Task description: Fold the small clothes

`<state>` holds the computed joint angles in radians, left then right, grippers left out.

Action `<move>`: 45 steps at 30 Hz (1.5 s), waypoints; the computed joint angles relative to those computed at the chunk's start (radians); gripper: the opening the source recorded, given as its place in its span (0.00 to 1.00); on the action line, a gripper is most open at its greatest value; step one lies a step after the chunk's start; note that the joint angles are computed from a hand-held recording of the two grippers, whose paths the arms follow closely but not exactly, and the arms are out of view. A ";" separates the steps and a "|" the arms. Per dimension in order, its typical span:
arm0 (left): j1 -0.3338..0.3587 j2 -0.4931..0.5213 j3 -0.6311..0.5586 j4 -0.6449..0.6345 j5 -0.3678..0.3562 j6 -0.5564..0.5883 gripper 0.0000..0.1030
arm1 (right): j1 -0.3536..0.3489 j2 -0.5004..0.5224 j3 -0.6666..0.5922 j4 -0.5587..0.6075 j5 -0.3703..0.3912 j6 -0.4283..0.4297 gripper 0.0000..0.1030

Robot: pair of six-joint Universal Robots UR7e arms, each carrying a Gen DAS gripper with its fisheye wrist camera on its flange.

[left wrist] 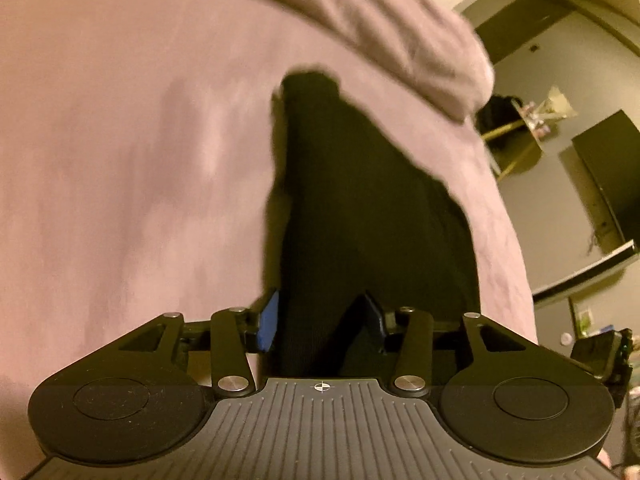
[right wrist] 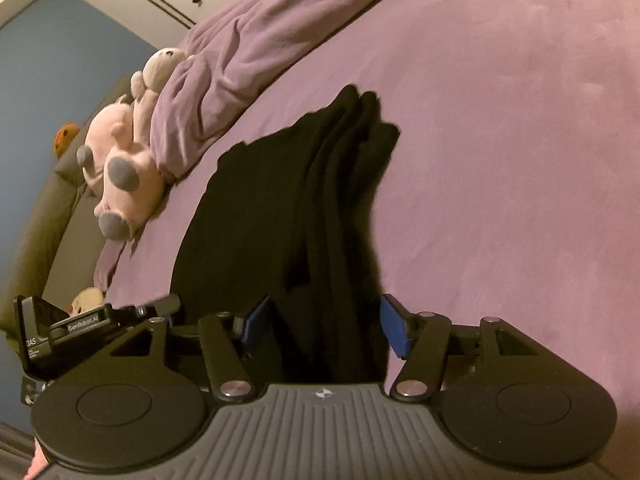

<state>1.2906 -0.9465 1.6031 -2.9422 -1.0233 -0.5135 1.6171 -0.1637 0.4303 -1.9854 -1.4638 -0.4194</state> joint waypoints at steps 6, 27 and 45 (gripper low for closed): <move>-0.019 -0.010 0.003 0.054 0.027 0.018 0.15 | 0.020 -0.040 0.091 -0.054 -0.036 0.038 0.18; -0.099 0.107 -0.154 0.177 0.445 0.024 0.55 | 0.122 -0.114 0.418 -0.641 -0.201 -0.280 0.28; -0.126 0.144 -0.212 0.425 0.522 -0.023 0.61 | 0.142 -0.076 0.452 -0.816 -0.340 -0.465 0.26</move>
